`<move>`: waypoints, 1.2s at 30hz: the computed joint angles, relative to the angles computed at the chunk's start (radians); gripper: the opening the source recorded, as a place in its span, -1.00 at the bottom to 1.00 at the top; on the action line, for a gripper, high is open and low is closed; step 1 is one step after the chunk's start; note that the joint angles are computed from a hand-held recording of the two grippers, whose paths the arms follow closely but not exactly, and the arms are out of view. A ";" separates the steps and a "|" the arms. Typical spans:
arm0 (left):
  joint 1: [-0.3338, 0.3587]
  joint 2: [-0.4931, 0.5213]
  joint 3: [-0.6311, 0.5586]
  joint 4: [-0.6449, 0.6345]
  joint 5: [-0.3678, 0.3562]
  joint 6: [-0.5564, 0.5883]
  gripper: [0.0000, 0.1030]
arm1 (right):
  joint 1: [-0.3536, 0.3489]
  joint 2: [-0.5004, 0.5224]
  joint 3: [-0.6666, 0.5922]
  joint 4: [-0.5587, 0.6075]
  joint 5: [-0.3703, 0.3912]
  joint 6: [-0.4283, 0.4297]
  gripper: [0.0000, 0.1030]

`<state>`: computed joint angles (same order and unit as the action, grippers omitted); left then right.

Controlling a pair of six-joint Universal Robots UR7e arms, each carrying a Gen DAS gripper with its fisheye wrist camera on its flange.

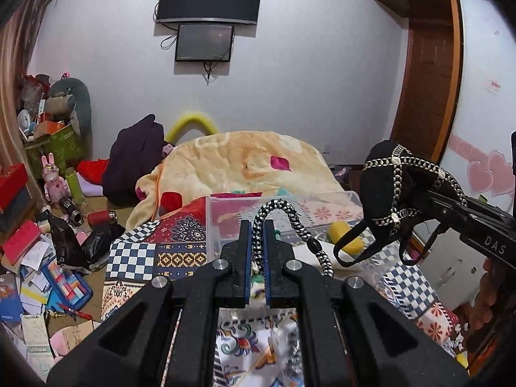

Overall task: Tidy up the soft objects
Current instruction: 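Lower the black pouch and chain strap into the box and release both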

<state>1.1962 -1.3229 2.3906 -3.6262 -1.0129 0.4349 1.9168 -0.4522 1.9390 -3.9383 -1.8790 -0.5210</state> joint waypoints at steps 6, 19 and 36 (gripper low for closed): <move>0.054 0.070 -0.079 0.057 -0.008 -0.026 -0.90 | -0.011 0.044 -0.068 0.065 -0.025 0.004 -0.54; 0.114 0.185 -0.181 0.184 -0.005 -0.051 -0.90 | -0.037 0.089 -0.130 0.200 -0.136 -0.019 -0.32; 0.033 -0.004 -0.031 0.167 -0.067 -0.047 -0.11 | 0.016 0.024 -0.008 -0.001 -0.123 -0.103 0.62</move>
